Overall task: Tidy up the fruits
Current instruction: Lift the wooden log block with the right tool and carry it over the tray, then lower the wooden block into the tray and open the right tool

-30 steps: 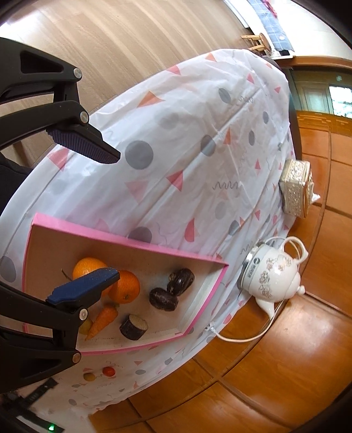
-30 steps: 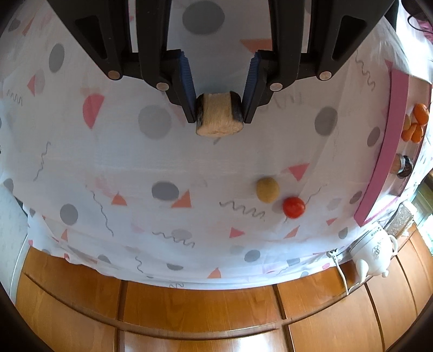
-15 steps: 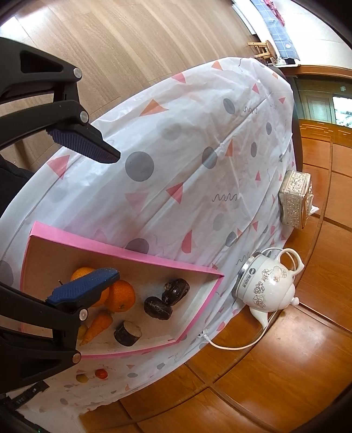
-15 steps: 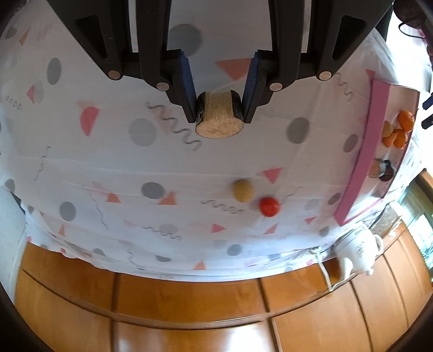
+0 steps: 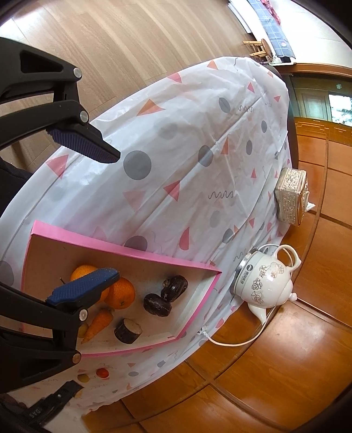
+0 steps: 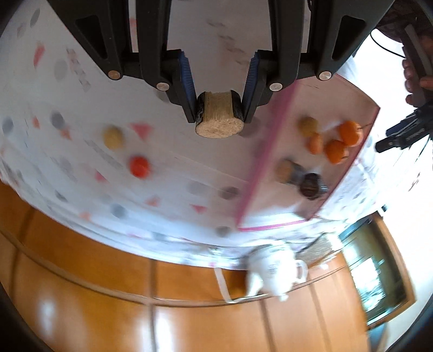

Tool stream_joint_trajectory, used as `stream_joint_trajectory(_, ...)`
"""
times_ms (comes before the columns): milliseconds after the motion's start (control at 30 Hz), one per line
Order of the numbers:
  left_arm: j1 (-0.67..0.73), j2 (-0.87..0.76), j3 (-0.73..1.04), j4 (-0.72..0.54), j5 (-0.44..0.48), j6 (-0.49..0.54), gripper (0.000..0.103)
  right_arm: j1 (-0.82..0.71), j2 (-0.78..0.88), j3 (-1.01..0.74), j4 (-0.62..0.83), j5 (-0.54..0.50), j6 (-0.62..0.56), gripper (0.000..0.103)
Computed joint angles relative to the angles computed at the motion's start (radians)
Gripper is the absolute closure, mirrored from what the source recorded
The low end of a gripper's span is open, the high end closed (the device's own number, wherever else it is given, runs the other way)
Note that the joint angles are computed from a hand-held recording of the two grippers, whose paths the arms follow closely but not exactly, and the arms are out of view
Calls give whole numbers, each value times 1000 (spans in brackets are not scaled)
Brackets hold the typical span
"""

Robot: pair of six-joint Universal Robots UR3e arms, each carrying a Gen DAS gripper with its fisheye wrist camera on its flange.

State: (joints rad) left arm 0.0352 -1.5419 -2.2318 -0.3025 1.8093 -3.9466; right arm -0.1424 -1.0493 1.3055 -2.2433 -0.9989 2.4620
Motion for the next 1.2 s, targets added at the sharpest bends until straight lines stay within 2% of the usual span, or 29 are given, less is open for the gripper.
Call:
stream_joint_trajectory(433,23,3,-25,21,-15,2,23,188,137,-230,61,-40,-7,70)
stream_joint_trajectory(767,29,-7,-26,21,-22,7,23,287,314,-479,148,-145,1,70)
stream_joint_trajectory(1000,29,-9,-27,22,-21,9,23,316,316,-432,82,-209,-14,70)
stream_joint_trajectory(1200,19,-8,-22,24,-14,13,23,314,303,-396,60,-210,-6,69)
